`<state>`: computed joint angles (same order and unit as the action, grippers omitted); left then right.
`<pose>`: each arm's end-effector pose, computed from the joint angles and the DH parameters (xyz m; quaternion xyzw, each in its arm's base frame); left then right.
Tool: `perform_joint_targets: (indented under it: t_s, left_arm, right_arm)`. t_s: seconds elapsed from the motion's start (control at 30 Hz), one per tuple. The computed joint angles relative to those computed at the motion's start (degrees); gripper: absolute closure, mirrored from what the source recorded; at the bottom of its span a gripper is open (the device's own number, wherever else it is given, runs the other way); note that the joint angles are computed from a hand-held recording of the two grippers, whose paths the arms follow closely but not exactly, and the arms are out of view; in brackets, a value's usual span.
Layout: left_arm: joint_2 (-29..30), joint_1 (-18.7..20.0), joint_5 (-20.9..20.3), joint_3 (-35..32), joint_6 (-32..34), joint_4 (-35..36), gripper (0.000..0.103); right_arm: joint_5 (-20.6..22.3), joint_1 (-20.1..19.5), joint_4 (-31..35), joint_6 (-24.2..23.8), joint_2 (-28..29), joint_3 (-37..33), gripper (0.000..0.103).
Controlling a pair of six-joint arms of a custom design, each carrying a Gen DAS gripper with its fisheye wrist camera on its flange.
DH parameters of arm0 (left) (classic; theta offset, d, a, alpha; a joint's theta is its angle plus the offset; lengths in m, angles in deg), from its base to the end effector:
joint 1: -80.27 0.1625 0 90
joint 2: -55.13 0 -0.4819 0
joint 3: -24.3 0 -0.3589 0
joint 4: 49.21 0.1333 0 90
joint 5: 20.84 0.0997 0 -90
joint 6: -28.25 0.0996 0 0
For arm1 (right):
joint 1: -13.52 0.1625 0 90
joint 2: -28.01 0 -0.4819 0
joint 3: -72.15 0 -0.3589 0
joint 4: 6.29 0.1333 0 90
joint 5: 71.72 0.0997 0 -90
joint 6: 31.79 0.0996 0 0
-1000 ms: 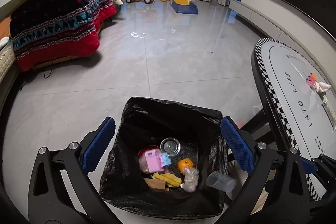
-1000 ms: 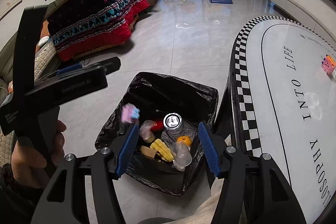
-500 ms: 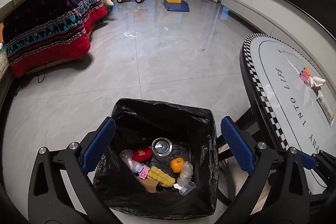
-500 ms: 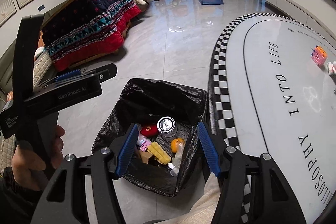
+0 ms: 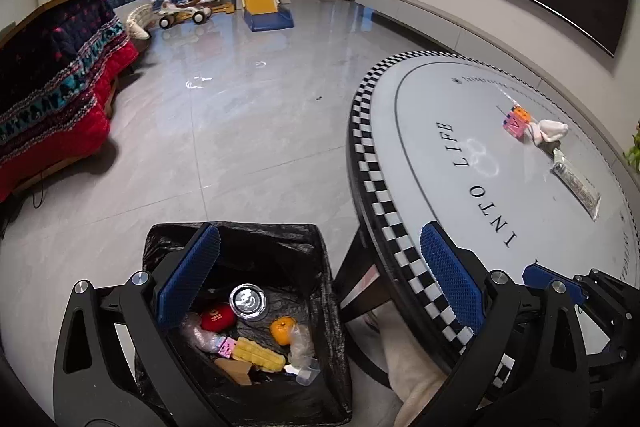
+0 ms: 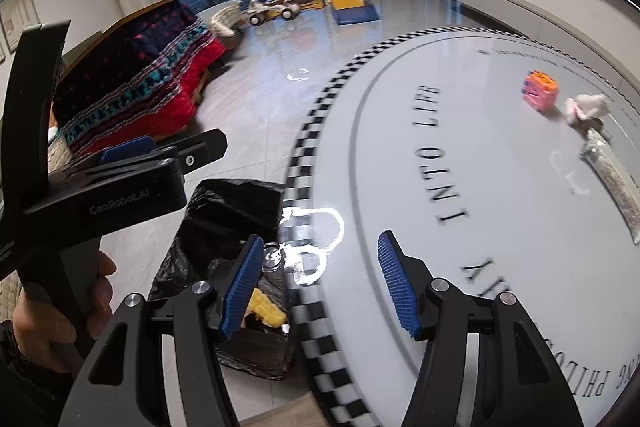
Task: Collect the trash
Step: 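Move both tools back to the table toward the cube and wrapper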
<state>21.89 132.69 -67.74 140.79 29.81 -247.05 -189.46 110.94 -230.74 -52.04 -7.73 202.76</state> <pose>-0.1857 -0.5715 0.0456 0.2307 0.8825 -0.2993 0.2801 0.1500 -0.4783 0.0820 0.1396 -0.9064 0.3014 0.2609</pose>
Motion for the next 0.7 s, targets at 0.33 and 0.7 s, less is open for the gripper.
perform_joint_targets:
  t_s: [0.33, 0.7]
  left_arm:
    - [5.5, -3.0, -4.2, -8.0, 1.5, 8.0, 0.006]
    - [12.7, -5.8, -8.8, -18.6, 3.5, 14.3, 0.006]
  right_arm:
    - [-0.2, -6.3, -3.1, -0.9, -6.1, 2.3, 0.042]
    - [1.6, -14.4, -4.5, -3.8, -13.7, 3.0, 0.042]
